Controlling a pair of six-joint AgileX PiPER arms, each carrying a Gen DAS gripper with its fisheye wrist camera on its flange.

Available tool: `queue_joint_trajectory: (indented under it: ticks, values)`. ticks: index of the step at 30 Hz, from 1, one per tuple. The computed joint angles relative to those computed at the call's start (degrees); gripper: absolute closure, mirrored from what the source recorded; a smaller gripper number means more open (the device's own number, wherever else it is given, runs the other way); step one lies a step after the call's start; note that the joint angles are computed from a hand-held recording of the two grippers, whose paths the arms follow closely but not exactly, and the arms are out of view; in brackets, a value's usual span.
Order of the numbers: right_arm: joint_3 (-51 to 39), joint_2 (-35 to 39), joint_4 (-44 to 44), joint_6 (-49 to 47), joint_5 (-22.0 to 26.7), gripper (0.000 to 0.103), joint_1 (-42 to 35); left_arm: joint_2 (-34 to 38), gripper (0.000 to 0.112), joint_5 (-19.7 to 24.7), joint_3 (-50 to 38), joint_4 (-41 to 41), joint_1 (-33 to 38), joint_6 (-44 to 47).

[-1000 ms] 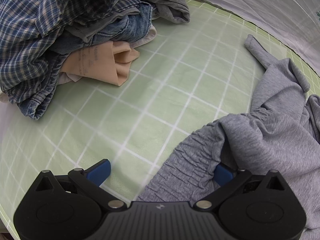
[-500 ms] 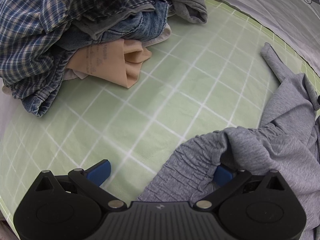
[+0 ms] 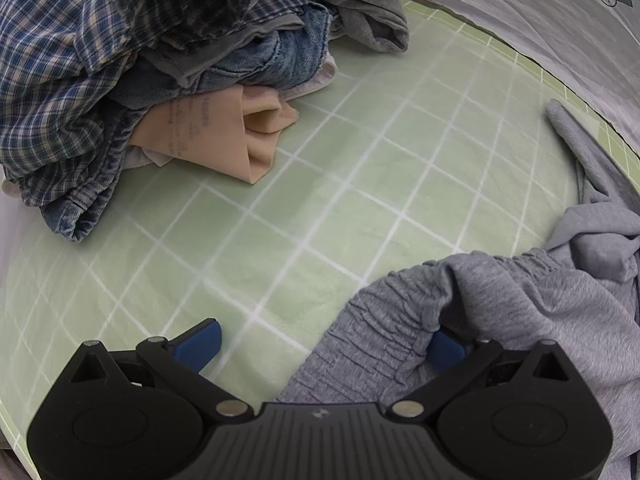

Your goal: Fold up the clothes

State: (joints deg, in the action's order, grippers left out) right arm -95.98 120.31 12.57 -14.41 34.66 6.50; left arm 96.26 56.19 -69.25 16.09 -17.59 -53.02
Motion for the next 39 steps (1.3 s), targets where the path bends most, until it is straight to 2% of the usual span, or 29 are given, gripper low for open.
queue_joint_trajectory:
  ticks: [5,7,13,15,18,20,22,24,26,27,30,35,37,39]
  values:
    - [10.59,-6.72,-12.06,7.38,-3.87,0.100,-11.26,-0.07,0.009,-0.42,0.20,0.30,0.02,0.16]
    - [13.97,-8.84,-20.33,12.93,-4.77,0.100,-16.43,0.06,0.009,-0.63,0.13,0.24,0.27,0.54]
    - [19.81,-12.19,-43.28,32.24,-3.83,0.100,-33.13,-0.47,0.009,-0.55,0.55,0.06,0.51,1.09]
    - [20.74,-12.58,-48.50,37.98,-2.47,0.100,-37.76,-0.47,0.009,-0.42,0.47,-0.09,0.58,1.28]
    - [22.58,-13.46,-51.17,41.60,-1.55,0.100,-42.41,-0.56,0.009,-0.39,0.50,-0.32,0.72,1.71]
    - [24.71,-14.84,-47.31,38.30,-3.15,0.100,-44.58,-0.75,0.009,0.32,0.28,-0.89,1.00,2.91]
    - [26.83,-16.19,-47.99,38.73,-4.25,0.098,-43.75,-1.63,0.009,0.78,0.02,-1.10,1.05,3.87]
    - [28.74,-17.64,-49.48,41.01,-5.09,0.091,-42.07,-3.59,0.010,0.20,-0.06,-0.61,0.77,5.37]
    - [30.22,-19.29,-49.36,42.86,-5.96,0.061,-40.35,-5.87,0.010,-0.59,-0.47,-1.08,0.81,7.79]
    - [30.75,-20.22,-48.44,43.57,-6.47,0.057,-39.48,-7.14,0.010,-1.08,-0.87,-1.86,1.01,9.48]
    - [31.30,-22.10,-45.14,44.10,-7.15,0.054,-36.37,-7.41,0.010,-2.81,-3.55,-5.89,2.56,13.99]
    - [30.26,-21.23,-47.05,48.74,-5.71,0.034,-30.40,-0.27,0.010,-2.24,-12.35,-9.71,2.74,19.30]
    - [29.44,-20.29,-46.57,49.53,-4.79,0.033,-29.01,4.25,0.010,0.03,-16.81,-10.97,2.06,21.05]
    - [29.47,-19.87,-45.14,49.63,-4.32,0.033,-28.29,7.41,0.010,0.42,-19.40,-13.13,1.45,23.76]
